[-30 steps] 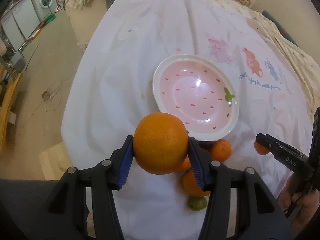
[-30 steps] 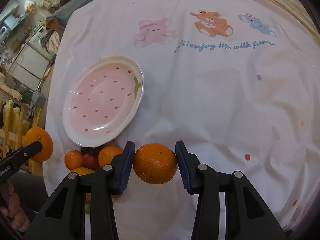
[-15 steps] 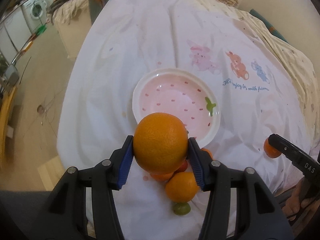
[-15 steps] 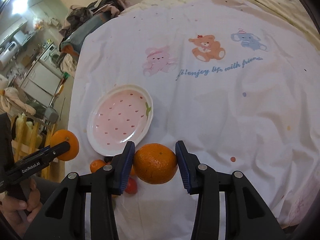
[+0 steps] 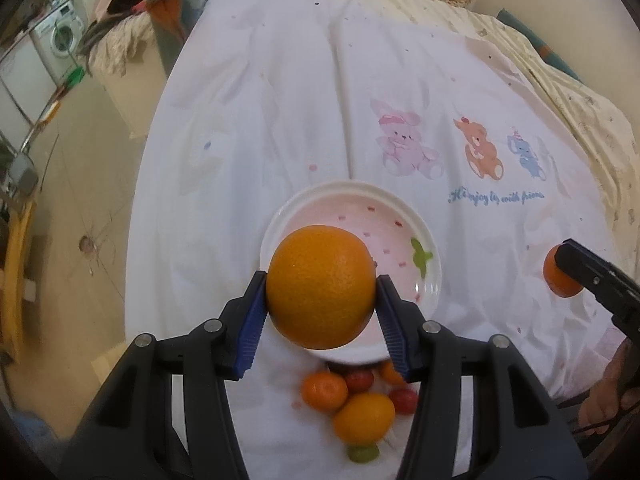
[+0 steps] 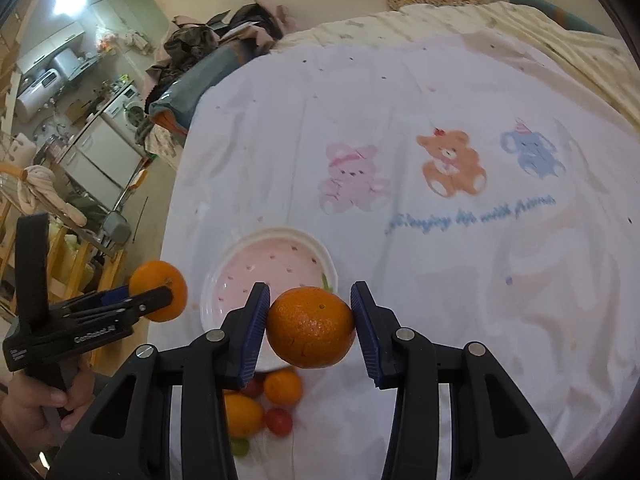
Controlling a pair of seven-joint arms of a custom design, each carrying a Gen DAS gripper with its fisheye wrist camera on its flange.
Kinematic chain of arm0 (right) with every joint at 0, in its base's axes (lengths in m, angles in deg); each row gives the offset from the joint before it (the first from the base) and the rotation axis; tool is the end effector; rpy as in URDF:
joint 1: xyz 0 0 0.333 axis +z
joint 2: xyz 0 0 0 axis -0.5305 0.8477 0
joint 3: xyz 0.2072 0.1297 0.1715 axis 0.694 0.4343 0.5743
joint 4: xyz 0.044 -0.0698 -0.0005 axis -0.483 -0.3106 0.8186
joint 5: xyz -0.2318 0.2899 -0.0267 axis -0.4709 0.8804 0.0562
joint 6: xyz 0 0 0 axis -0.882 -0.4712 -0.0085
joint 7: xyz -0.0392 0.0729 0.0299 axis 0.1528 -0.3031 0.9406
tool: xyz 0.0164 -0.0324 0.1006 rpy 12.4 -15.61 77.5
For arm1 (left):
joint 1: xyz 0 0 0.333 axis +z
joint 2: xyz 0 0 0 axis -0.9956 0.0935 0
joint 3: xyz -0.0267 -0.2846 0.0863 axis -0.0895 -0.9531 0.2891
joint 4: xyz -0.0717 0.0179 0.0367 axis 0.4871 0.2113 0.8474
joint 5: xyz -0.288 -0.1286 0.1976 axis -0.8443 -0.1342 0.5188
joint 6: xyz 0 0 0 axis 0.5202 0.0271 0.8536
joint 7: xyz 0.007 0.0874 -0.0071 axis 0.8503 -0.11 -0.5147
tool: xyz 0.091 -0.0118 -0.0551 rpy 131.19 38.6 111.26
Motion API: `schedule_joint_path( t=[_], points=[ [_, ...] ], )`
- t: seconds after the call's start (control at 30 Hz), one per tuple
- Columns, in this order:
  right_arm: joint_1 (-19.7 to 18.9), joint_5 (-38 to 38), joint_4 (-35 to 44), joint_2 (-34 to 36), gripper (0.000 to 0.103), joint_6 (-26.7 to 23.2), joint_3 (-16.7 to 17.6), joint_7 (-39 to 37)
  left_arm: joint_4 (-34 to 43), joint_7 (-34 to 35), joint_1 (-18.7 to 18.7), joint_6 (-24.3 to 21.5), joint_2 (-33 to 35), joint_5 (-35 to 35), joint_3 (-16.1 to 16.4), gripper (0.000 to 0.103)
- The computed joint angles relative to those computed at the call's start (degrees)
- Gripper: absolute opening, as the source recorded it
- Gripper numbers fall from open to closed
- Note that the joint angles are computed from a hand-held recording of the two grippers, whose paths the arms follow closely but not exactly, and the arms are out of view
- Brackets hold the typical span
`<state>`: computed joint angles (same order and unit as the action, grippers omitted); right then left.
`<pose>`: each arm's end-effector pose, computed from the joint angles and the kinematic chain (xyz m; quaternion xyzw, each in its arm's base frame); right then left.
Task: Organize fruits
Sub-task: 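Carry both fruits over the pink plate and open both tools to release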
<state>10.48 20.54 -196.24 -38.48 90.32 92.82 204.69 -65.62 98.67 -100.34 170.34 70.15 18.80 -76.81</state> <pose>0.4186 0.4707 0.3970 -0.6670 0.6640 -0.0763 0.3293 0.4429 -0.2649 0.3924 -0.6634 0.7167 -0.1928 0.0956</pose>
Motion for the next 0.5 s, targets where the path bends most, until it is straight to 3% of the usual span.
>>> schedule_joint_path(
  t=[0.2, 0.37, 0.5],
  points=[
    [-4.63, 10.28, 3.76, 7.2, 0.044, 4.48, 2.57, -10.02, 5.06, -0.77, 0.39, -1.64, 6.44, 3.42, 0.92, 0.049],
    [-8.94, 20.05, 7.54, 13.41, 0.044, 5.16, 6.74, -19.36, 8.22, 2.04, 0.32, -2.28, 11.77, 1.25, 1.27, 0.049],
    [-9.72, 24.46, 12.0, 17.62, 0.044, 4.67, 7.85, -24.33, 10.22, 2.47, -0.44, -2.89, 14.61, 2.3, 2.03, 0.049]
  ],
)
